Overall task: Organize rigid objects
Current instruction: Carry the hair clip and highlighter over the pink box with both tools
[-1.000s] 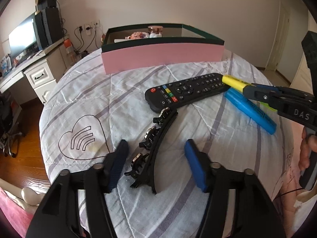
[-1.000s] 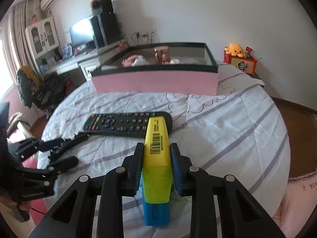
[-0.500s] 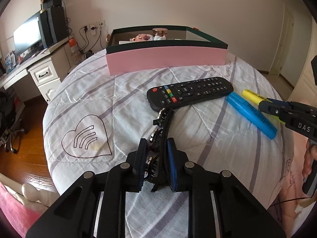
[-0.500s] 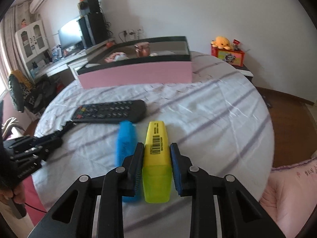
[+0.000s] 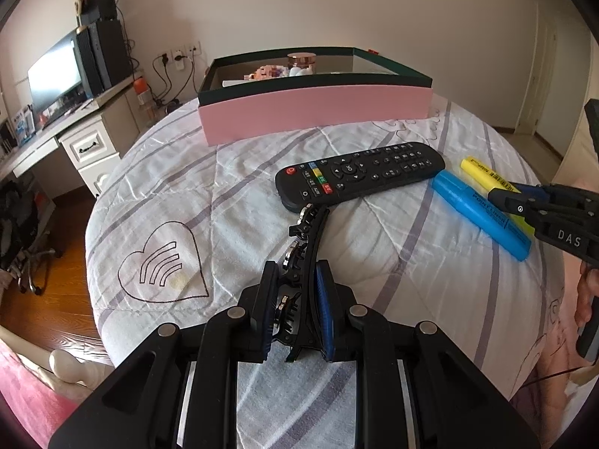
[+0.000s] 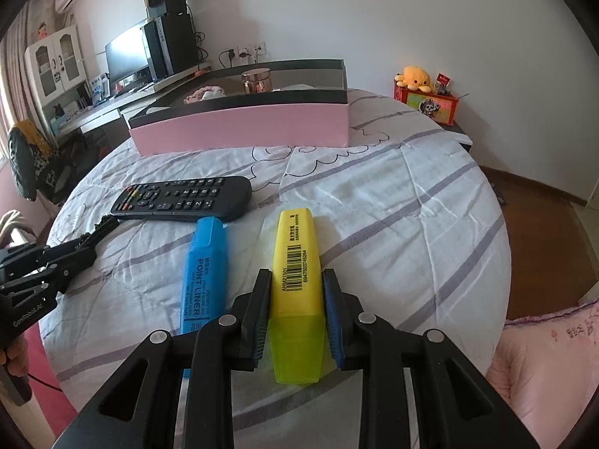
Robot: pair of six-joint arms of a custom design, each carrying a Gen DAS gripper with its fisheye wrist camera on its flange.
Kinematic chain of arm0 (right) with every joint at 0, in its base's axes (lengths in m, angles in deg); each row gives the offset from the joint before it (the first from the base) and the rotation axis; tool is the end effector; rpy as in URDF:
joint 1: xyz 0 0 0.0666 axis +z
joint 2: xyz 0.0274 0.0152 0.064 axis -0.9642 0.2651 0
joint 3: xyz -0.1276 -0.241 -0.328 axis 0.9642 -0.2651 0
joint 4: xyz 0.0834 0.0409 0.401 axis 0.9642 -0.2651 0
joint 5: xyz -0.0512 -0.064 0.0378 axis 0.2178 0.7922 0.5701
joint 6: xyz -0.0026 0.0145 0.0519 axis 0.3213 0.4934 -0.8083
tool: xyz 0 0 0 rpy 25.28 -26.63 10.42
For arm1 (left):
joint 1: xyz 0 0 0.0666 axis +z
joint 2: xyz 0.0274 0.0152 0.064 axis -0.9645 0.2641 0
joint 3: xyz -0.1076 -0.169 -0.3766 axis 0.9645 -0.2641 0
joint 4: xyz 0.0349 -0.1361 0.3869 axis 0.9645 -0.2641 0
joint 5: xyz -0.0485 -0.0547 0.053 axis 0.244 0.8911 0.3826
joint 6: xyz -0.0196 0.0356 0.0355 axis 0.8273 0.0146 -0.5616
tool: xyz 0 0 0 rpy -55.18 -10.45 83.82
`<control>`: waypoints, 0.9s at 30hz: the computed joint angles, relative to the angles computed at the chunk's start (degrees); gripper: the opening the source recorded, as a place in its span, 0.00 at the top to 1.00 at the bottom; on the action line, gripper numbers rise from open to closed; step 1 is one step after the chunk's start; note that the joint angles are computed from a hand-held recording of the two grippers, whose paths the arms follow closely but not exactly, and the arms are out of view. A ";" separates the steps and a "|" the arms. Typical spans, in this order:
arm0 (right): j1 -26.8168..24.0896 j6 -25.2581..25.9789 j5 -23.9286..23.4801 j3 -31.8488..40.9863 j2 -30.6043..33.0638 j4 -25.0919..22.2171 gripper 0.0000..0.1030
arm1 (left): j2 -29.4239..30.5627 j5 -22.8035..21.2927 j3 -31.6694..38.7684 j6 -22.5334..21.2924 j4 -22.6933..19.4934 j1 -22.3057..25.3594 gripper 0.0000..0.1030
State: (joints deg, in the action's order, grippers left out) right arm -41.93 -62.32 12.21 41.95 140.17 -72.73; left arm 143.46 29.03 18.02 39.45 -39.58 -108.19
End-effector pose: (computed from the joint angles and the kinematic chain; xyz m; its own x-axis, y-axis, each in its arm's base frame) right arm 0.4049 0.2580 0.3555 -0.6695 -0.2762 -0.6896 -0.4378 0.8967 0.0659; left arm 0.3429 -0.2106 0.3374 -0.7280 0.0248 -0.6851 0.0008 0.9994 0.0353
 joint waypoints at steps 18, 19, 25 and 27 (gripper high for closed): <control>1.54 -1.09 -3.10 0.62 -4.38 2.61 0.74 | -5.13 -6.05 1.62 -0.91 -0.37 -0.89 0.81; 1.70 -1.01 -3.31 0.81 -4.84 2.77 0.74 | -5.67 -6.35 1.82 -1.40 -0.34 -0.88 0.81; 2.98 0.50 -2.99 2.75 -6.43 3.64 0.74 | -8.50 -9.89 3.30 -3.90 0.32 -1.22 0.81; 3.43 1.22 -2.66 3.82 -6.65 3.71 0.74 | -9.16 -10.61 4.04 -5.10 0.84 -1.29 0.81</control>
